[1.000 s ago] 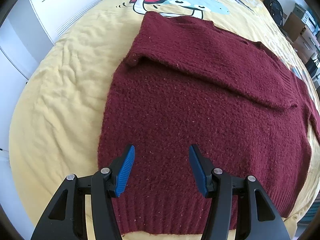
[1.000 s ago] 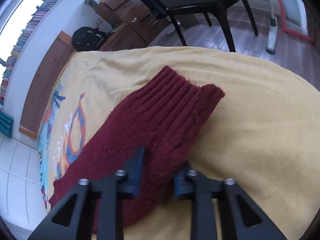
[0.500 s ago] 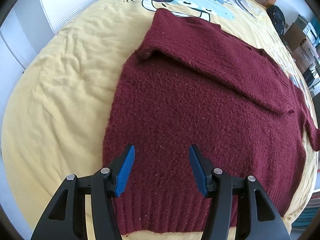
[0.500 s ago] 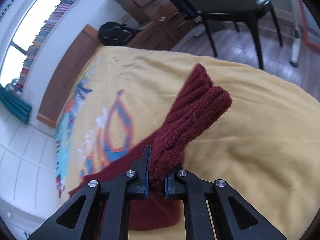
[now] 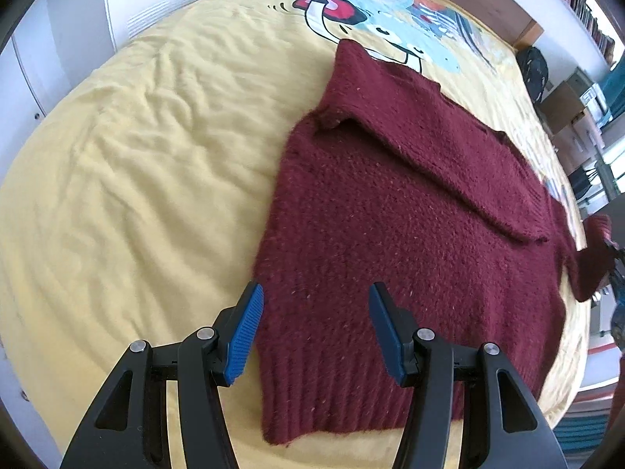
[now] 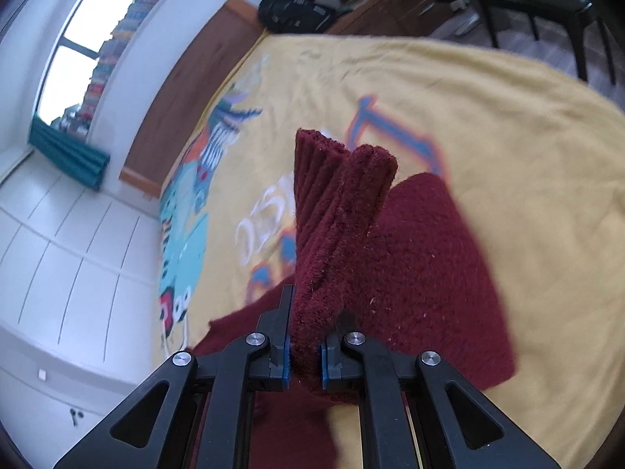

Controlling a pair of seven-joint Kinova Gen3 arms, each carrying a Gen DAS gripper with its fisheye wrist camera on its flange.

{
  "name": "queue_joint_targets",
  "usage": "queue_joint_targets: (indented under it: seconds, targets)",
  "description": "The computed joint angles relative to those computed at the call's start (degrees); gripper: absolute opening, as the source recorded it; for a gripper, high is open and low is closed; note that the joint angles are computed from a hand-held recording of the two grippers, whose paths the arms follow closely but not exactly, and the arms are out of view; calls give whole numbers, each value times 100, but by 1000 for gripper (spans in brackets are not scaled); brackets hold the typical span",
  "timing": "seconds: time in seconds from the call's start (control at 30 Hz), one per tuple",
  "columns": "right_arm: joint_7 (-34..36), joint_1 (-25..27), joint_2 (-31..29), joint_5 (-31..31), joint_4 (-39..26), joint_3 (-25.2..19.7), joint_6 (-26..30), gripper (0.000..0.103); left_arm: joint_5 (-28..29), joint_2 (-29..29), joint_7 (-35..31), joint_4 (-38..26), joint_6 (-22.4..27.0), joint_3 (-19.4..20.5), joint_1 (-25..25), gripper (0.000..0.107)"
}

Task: Fold small clothes
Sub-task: 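Carry the sleeve with the right gripper across the sweater body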

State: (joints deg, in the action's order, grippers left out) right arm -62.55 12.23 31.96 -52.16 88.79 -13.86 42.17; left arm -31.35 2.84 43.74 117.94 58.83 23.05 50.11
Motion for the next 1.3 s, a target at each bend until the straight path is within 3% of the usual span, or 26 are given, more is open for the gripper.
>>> queue_joint_targets:
  seconds: [0.3,0.53,1.0,1.3]
  targets:
    - [-943,-1354,-32,555,-111,-219,-337,10,106,-486,418,426,127,385,82,50]
    - [-1347,-2254,212,886,-600,-574,-580,10,242,-911,1021,853,152,864,-87,50]
    - [-1529,-3097,526,1352,-730,-967,-945,11,718,-1335,1509,1199,221,1662,-538,50]
    - [-1640,-3665,790,1828,-819,-949,-929,13,777,-1287,1427,1245,129,1699,-611,50]
